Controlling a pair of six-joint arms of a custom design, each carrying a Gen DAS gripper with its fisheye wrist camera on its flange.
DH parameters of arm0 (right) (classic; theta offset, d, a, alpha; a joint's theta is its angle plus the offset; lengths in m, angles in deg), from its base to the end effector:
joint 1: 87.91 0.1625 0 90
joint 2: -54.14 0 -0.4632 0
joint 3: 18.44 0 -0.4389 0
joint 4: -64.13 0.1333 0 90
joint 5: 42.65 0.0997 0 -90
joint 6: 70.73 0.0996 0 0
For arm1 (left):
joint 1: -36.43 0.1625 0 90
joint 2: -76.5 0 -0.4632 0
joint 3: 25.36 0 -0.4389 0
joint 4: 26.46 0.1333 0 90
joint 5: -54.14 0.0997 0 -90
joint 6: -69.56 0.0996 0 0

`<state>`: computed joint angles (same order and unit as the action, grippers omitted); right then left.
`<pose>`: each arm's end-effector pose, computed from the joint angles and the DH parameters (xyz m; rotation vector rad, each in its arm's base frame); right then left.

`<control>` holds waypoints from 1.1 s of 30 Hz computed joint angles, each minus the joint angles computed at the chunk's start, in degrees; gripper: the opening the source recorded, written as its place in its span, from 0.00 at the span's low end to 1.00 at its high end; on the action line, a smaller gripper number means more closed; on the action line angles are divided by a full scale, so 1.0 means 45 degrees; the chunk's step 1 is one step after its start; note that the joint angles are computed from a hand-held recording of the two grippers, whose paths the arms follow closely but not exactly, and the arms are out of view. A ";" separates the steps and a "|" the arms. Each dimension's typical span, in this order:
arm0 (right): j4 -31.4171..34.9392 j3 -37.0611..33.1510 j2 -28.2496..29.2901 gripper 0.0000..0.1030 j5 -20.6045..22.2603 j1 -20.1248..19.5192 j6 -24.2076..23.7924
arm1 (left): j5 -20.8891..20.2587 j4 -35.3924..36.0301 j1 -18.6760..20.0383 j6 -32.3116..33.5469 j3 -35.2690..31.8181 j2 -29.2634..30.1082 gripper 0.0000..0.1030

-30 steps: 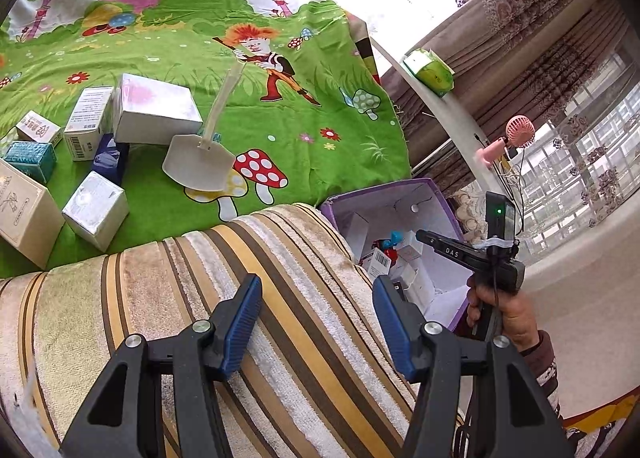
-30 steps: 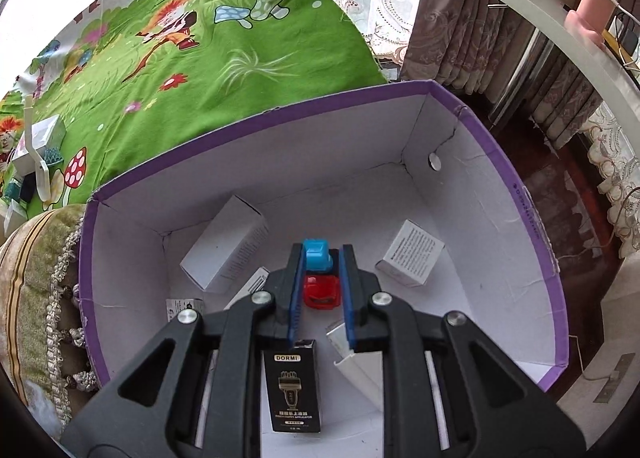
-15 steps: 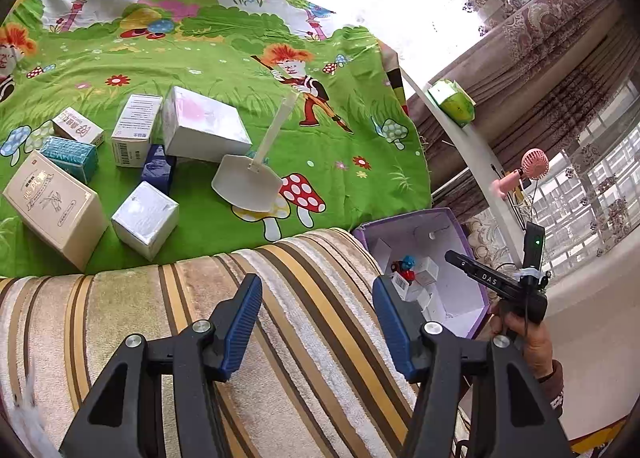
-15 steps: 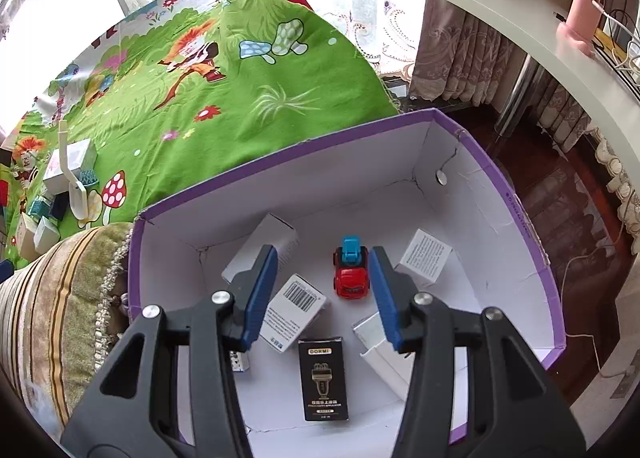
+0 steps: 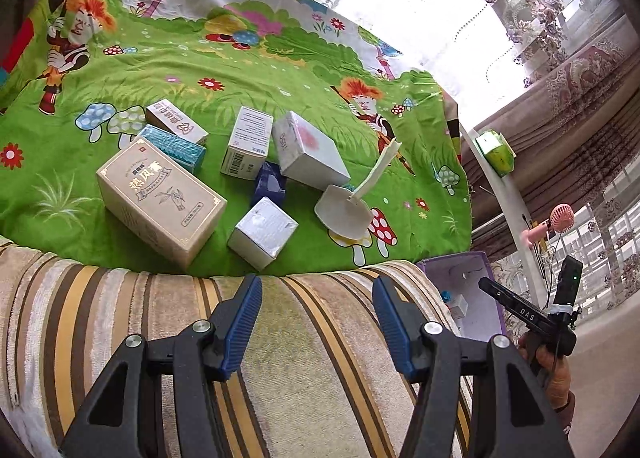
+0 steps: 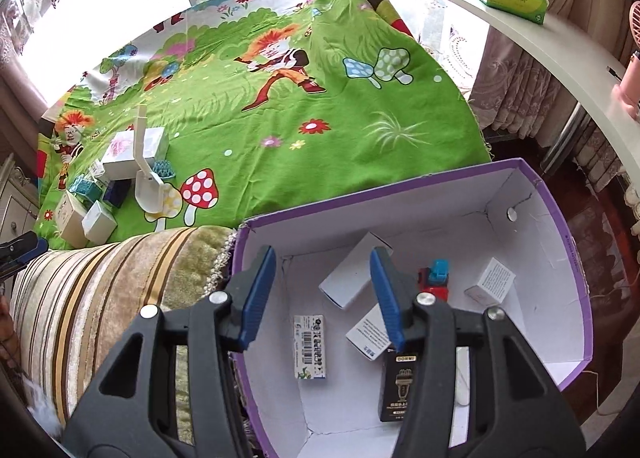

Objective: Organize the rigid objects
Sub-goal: 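Move both open grippers back toward the pile of boxes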

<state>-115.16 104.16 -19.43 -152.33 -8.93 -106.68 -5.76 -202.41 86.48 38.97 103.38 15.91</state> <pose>-0.0083 -0.5643 0.2683 0.3810 -2.4532 0.6617 -0.1883 -0.5102 0.1071 0.1103 2.7831 -0.7879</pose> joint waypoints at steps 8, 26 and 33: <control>0.0291 -0.0141 0.0605 0.52 0.0000 0.0583 0.0003 | 0.0612 0.0308 0.0382 -0.0189 0.0248 -0.0682 0.57; 0.0778 -0.1367 0.2468 0.52 0.0063 0.2039 -0.0143 | 0.1381 0.2066 0.0339 0.1271 -0.1028 0.0072 0.65; 0.1160 -0.2025 0.3200 0.52 0.0244 0.2411 0.0196 | 0.1907 0.3725 0.0094 0.3218 -0.2233 0.1165 0.68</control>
<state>-109.94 95.04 -5.04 -151.23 1.92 -105.80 2.82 -185.65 86.90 53.45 93.33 21.16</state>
